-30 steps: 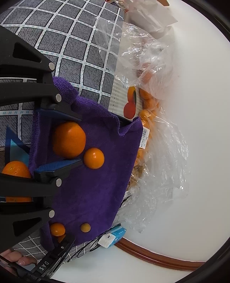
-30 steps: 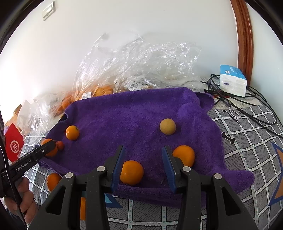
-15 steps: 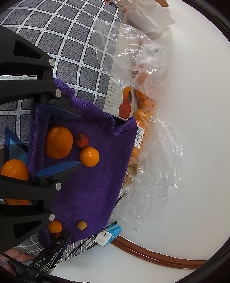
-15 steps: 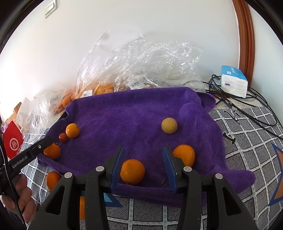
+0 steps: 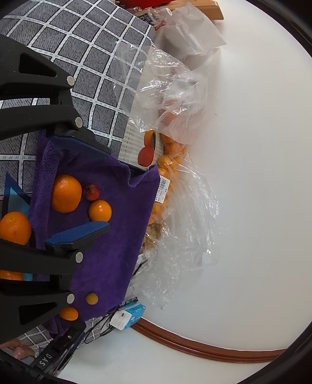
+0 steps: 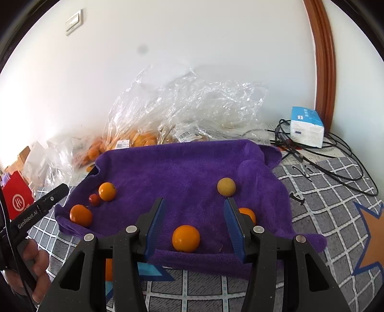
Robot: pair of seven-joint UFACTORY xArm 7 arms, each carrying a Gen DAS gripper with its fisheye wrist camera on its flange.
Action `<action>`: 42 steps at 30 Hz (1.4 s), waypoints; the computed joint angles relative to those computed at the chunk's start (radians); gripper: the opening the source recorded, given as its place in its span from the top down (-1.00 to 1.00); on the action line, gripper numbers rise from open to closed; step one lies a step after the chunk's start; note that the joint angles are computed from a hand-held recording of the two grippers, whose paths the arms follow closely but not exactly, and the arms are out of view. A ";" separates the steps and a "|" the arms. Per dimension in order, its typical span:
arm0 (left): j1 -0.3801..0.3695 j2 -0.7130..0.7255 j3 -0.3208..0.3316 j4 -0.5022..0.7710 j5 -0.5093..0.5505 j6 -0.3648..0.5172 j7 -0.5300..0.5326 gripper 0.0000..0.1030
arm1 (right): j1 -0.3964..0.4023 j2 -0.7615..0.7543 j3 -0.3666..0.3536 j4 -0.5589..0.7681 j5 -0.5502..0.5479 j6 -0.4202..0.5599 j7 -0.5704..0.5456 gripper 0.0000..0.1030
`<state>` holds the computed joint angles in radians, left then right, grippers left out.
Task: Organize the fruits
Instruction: 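Move both grippers back to the fruits in front of the towel, then grasp a large orange with the left gripper while the right grasps a yellow fruit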
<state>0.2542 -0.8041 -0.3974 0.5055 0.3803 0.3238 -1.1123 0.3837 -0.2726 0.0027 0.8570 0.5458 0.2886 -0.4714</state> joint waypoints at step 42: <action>-0.336 -0.148 0.100 -0.090 -0.236 0.245 0.195 -0.01 | 0.026 -0.266 -0.023 -0.260 -0.187 0.143 0.008 0.50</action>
